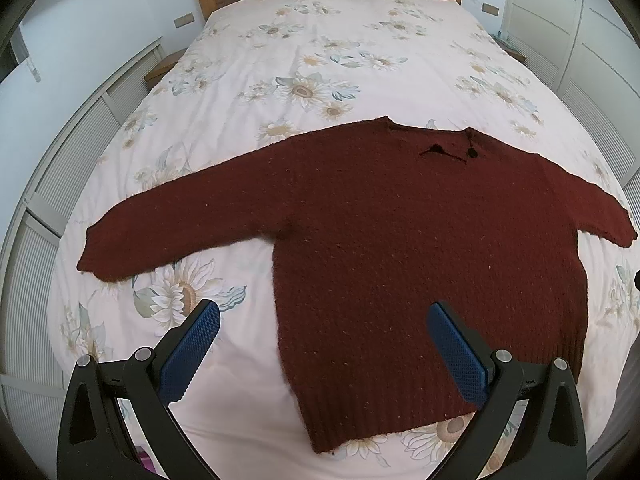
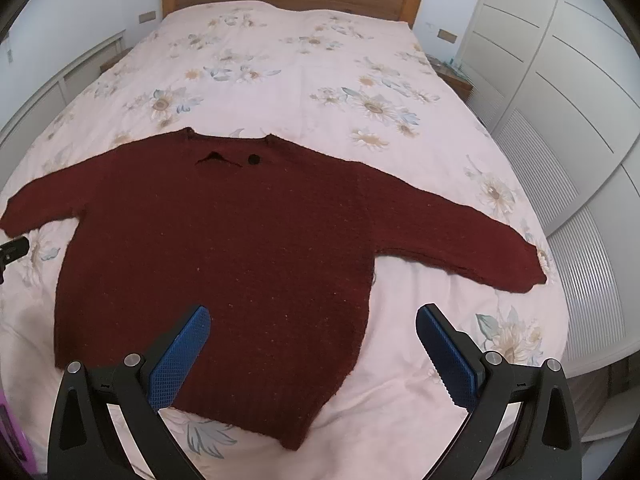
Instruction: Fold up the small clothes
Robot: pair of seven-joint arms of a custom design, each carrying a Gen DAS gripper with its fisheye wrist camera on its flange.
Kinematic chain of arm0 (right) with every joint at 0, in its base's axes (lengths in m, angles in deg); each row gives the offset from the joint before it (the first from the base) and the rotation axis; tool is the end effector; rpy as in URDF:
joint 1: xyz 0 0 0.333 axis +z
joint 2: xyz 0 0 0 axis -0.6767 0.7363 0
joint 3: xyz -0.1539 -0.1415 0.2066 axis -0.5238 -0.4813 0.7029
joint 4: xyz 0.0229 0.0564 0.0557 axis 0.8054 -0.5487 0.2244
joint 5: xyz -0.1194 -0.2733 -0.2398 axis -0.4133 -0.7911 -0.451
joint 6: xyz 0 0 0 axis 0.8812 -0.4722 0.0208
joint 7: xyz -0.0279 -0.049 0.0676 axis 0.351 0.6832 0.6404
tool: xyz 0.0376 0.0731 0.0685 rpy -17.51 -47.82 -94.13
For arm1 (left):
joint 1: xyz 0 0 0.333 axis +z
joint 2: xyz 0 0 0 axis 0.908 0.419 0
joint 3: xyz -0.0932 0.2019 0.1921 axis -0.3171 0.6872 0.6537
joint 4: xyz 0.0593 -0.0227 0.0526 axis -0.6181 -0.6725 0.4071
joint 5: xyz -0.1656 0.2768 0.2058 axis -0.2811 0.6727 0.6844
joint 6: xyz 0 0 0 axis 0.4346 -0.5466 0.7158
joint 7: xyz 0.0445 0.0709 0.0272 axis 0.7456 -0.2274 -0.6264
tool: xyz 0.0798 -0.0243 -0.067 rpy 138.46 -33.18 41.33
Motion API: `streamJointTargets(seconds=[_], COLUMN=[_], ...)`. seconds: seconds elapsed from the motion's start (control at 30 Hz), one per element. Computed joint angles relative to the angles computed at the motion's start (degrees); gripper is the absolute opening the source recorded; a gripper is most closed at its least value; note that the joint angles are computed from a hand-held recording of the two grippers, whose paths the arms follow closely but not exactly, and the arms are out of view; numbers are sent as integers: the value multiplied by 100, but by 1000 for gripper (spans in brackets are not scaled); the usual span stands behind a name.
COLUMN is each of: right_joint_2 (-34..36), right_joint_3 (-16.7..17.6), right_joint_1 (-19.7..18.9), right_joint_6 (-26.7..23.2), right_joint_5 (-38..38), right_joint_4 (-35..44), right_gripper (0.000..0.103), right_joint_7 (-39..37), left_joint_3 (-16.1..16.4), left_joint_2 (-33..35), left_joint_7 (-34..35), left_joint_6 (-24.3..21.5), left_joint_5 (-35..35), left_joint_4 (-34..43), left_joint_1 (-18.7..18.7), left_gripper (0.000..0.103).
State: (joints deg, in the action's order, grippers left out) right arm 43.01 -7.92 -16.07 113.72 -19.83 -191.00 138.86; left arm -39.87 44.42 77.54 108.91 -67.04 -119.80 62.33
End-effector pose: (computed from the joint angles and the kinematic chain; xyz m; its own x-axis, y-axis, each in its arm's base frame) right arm 0.4532 0.3199 0.4651 -0.2210 -0.9698 0.1028 -0.8527 0.1409 -0.5030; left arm 0.5463 -0.1000 0.4790 -0.3068 -0.9481 -0.0839 -0.8252 0.3089 -0.4728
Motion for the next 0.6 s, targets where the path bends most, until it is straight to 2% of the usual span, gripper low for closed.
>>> streamJointTargets(seconds=[0.6], right_joint_2=[83], right_joint_3=[-33], right_joint_1=[15], right_joint_6=[-40], right_joint_5=[122], right_joint_4=[54], right_gripper=[103], right_joint_7=[-219], left_joint_3=[1], left_joint_2=[46], left_joint_7=[201], left_joint_6=[-89], left_joint_5=[-143], left_joint_4=[45], left_joint_1=[-36], left_gripper=[102])
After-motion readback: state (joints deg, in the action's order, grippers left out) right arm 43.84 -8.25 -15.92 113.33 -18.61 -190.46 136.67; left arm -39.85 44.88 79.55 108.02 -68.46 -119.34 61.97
